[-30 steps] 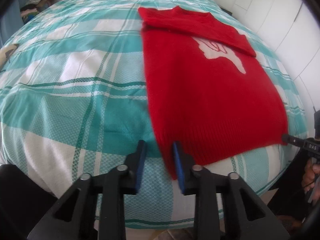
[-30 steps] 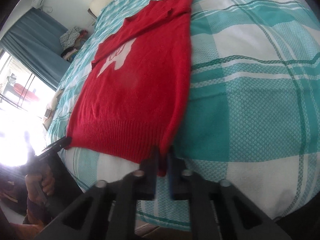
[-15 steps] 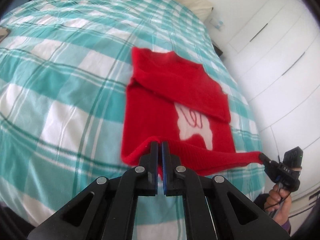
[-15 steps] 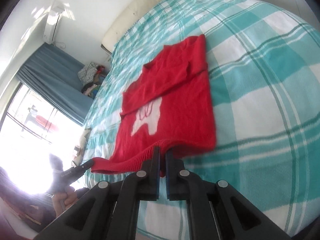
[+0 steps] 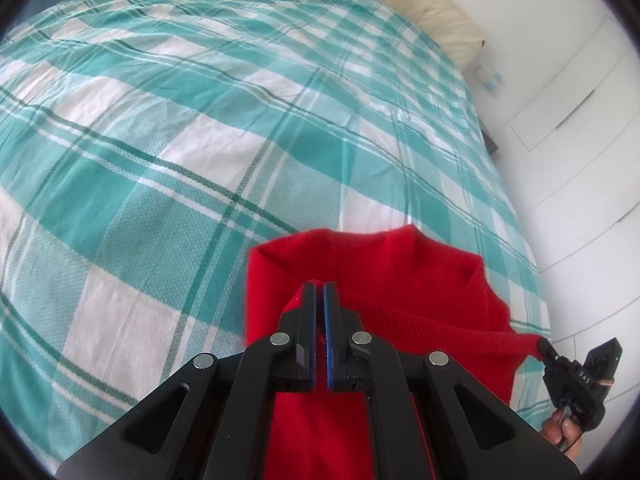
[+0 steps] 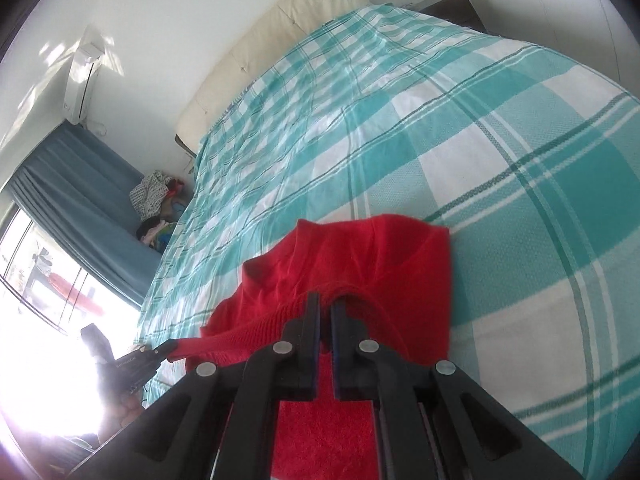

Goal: Fold small clothes
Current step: 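Grasp the hem with the left gripper while the right gripper grasps the hem, fold toward collar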

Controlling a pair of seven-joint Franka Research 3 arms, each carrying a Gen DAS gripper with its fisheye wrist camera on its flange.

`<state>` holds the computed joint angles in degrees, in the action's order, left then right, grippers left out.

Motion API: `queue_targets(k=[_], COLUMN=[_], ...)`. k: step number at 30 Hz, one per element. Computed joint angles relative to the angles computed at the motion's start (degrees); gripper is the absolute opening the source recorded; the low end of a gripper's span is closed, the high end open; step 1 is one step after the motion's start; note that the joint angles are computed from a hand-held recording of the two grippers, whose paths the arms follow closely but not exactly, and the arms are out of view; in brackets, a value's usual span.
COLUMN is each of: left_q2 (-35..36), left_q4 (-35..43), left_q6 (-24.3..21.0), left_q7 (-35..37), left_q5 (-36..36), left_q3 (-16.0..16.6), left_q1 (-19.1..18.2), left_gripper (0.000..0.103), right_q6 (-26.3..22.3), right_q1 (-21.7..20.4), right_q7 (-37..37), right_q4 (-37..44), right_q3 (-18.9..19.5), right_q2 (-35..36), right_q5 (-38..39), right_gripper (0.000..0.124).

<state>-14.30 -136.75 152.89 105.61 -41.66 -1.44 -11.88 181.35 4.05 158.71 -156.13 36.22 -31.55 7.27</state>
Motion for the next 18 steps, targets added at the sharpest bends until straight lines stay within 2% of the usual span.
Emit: queue_targets(k=[4,8,10,11,13,14,16,18], left_q2=[6.1,9.3,10.5,11.1,11.9,11.7,9.9,7.5], left_q4=[4.4,6.8,7.5,7.9,8.8,8.8,7.2,5.4], left_q6=[0.1,1.5,3.4,3.8,3.3,3.3,4.5,5.2], left_q7=[-2.0,-3.1,-6.4,-8.5,-9.3,-9.1,-6.6,-3.9], left_q5=[0.2,1.7,5.7,7.0,4.7,3.0,0.1,1.7], left_q3=[-1.0,-3.1,-4.2,-4.4,-4.3,-4.2,-4.1,-4.0], left_q1=[1.2,2.8,3.9,4.5,5.4,5.9,6.3,6.1], left_gripper=[0.001,0.001,0.003,0.008,0.028,0.042,0.048,0.051], right_q6=[3.1,5.3,7.6,9.1,12.5,13.1,12.0,8.2], right_q1=[-5.1,-11.3,-13.7,-14.7,-14.8,-15.3,-16.1,-16.3], right_q7=[-1.8,-2.7,-2.6,-2.6,-2.9,-3.2,-4.4,-6.3], right_q4=[3.1,5.0,5.1,5.1,4.8,4.7,4.4,4.2], right_q3=[0.9,5.2,7.5,8.5,8.4,9.1,10.4,10.9], right_q2=[8.1,12.5,14.1,15.1,17.4,17.4,15.5,11.7], right_q5=[-1.0,-1.0,0.7,1.8,3.8,5.1,7.2,8.4], right_gripper=[0.004,0.004,0.004,0.004,0.006,0.008,0.012,0.019])
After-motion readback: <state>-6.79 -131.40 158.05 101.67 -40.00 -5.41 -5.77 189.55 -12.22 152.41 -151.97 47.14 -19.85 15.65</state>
